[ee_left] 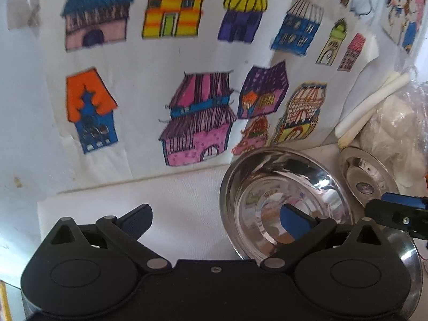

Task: Organize plates and bowls
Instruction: 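Reach both grippers to the large steel plate and close on its rim, then lift the large steel plate with both grippers and carry it onto another steel plate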

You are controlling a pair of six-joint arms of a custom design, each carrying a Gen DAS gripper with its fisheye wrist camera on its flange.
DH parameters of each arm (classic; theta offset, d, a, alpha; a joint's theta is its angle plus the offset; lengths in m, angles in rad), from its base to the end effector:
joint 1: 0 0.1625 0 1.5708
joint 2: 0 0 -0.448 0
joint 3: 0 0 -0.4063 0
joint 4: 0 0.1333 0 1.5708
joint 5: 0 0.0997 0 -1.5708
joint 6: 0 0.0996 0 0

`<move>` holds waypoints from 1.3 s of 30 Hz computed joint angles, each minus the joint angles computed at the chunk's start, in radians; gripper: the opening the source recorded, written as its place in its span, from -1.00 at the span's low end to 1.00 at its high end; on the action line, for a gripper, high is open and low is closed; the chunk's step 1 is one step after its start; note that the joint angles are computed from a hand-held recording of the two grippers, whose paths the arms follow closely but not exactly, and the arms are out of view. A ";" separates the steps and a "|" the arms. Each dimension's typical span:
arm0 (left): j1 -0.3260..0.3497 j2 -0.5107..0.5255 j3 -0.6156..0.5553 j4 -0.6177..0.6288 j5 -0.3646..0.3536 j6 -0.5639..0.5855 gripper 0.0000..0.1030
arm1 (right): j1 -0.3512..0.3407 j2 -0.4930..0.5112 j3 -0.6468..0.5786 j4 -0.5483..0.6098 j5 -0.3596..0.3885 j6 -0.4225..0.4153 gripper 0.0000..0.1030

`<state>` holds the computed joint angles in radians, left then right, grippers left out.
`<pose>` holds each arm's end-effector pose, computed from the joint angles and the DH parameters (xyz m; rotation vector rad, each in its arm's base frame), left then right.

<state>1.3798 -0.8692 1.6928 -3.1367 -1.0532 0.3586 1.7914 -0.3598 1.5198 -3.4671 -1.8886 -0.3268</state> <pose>0.0469 -0.7192 0.2102 0.4187 2.4082 -0.8891 0.2570 -0.6792 -0.0554 0.5529 -2.5691 0.9880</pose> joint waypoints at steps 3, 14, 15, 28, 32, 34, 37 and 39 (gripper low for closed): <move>0.004 0.009 -0.016 0.017 -0.002 -0.018 0.89 | -0.002 0.008 -0.030 0.056 -0.006 0.026 0.48; 0.013 0.013 -0.052 0.138 -0.045 -0.121 0.37 | -0.008 0.039 -0.117 0.193 -0.074 0.117 -0.02; 0.013 0.014 -0.055 0.144 -0.047 -0.121 0.28 | -0.007 0.043 -0.124 0.193 -0.086 0.117 -0.08; 0.015 0.024 -0.081 0.209 -0.056 -0.149 -0.49 | -0.017 0.047 -0.138 0.244 -0.109 0.175 -0.43; 0.012 0.027 -0.082 0.202 -0.041 -0.148 -0.66 | -0.015 0.054 -0.135 0.212 -0.128 0.178 -0.62; 0.015 0.021 -0.081 0.208 -0.056 -0.162 -0.66 | -0.020 0.049 -0.120 0.181 -0.111 0.186 -0.65; 0.012 0.008 -0.069 0.191 -0.071 -0.162 -0.66 | -0.019 0.040 -0.103 0.145 -0.093 0.186 -0.65; 0.007 -0.003 -0.059 0.174 -0.083 -0.161 -0.65 | -0.013 0.034 -0.092 0.117 -0.090 0.175 -0.65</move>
